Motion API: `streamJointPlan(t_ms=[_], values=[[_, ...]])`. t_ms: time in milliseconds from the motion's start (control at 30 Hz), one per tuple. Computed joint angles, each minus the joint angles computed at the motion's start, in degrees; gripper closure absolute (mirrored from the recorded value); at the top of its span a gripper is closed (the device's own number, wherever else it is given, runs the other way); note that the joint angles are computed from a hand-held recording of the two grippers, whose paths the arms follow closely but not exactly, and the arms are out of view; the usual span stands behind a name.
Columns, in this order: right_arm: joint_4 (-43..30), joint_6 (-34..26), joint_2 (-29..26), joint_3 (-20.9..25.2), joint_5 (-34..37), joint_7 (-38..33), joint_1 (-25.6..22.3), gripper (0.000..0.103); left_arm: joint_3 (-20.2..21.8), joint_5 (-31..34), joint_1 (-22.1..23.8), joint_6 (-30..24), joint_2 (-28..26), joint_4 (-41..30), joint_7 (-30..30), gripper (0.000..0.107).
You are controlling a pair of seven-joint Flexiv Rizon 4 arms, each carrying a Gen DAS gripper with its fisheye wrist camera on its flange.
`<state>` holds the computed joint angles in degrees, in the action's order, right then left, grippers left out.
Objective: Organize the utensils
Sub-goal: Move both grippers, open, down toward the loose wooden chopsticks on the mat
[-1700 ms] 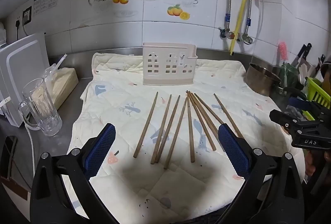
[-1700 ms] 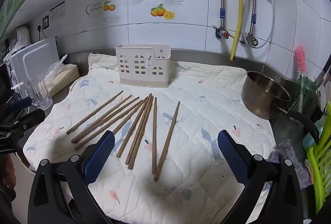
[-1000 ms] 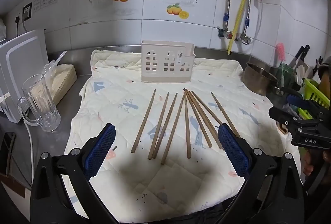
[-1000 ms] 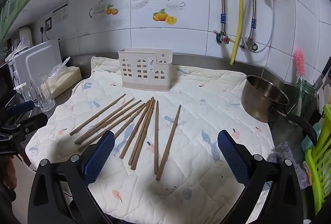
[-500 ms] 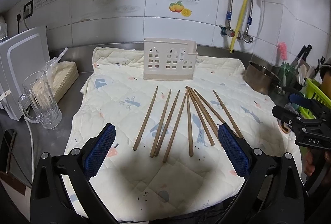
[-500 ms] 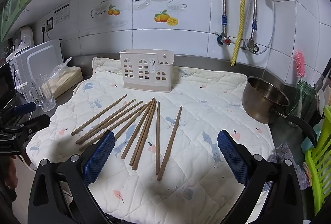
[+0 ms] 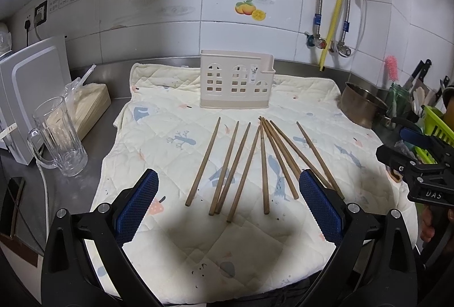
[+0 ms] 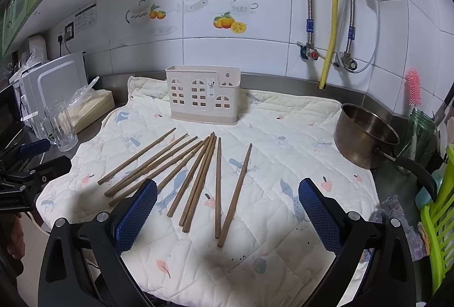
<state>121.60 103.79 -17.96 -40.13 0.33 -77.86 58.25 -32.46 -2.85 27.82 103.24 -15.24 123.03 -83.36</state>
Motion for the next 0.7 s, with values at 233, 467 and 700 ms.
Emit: streamJointPlan(t_ms=[233,467,700], values=[[-0.5,-0.4,-0.3,0.9,-0.5,0.4,-0.8,0.007,-0.3,-0.1,0.4,0.0,-0.2,0.0,0.1,0.009],[-1.1,-0.4,-0.9,3.9,-1.5,1.0,-3.5,0.007,0.0,-0.3,0.1,-0.3,-0.4,-0.3,0.4,0.009],[-1.2,-0.2,-1.2,4.8,-1.5,1.4,-4.2,0.007,0.5,-1.0,-0.4,-0.4,-0.5,-0.6,1.0,0.009]])
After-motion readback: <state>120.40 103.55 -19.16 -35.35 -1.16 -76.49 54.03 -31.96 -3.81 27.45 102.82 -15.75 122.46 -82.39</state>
